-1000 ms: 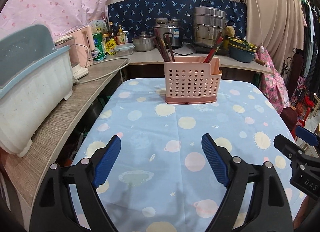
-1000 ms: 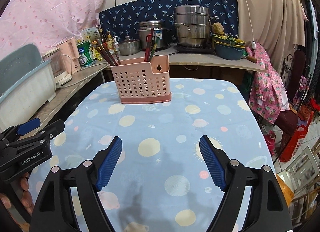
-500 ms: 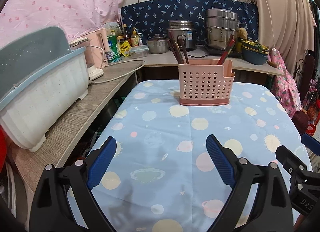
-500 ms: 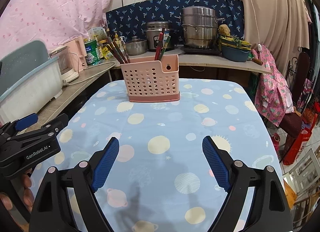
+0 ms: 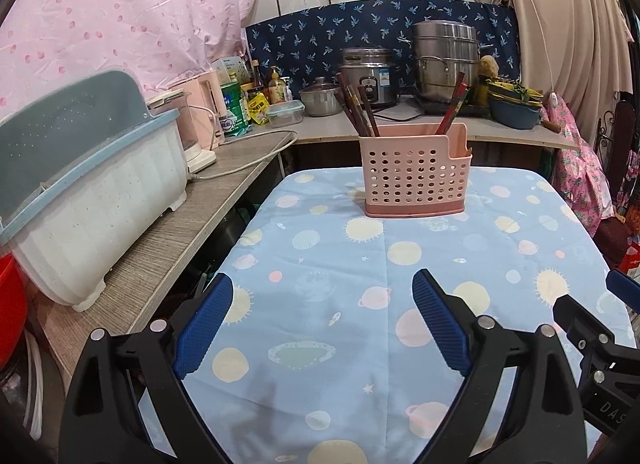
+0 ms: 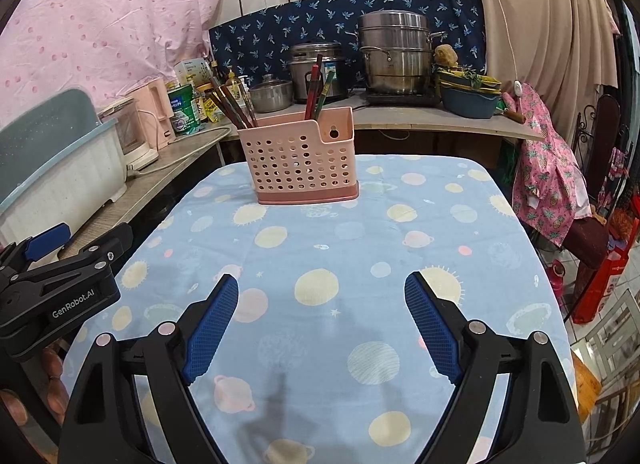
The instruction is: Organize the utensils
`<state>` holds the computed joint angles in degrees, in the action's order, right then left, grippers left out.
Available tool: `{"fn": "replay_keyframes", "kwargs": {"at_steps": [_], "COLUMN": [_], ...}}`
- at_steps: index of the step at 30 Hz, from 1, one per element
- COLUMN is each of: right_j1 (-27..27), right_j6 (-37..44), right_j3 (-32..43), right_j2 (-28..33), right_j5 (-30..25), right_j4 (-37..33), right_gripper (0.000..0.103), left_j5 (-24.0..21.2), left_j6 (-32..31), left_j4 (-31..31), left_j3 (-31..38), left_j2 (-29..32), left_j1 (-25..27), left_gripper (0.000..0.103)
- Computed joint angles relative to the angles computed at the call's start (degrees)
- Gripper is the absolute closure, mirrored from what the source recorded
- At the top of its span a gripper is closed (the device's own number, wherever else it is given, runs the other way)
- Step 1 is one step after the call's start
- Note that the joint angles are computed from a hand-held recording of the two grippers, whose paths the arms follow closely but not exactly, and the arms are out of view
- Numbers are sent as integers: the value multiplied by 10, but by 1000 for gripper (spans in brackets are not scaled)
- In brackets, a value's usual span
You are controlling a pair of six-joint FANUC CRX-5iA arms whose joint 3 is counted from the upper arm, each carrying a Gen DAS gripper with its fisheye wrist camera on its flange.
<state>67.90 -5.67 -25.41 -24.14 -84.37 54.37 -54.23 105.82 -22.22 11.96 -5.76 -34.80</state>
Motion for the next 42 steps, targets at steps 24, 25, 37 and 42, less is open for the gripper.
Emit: {"fn": "replay_keyframes", "kwargs": {"at_steps": [24, 25, 37, 42], "right_j1": [-1, -1, -2, -3], "right_j6": [-3, -3, 0, -1], "right_j3": [-7, -7, -9, -11], "right_j2": [-7, -7, -8, -9], "right_j5": [7, 7, 12, 13], "right_j4": [0, 0, 2, 1], "right_gripper": [19, 19, 16, 15], "left_j5": [-20, -20, -29, -38], "left_j6": [18, 18, 13, 21], "left_j4": [-38, -38, -40, -52], "left_j3": [15, 15, 23, 28], "left_j2": [6, 6, 12, 15], "left_j1": [-25, -25, -30, -39], "left_gripper": [15, 15, 15, 15]}}
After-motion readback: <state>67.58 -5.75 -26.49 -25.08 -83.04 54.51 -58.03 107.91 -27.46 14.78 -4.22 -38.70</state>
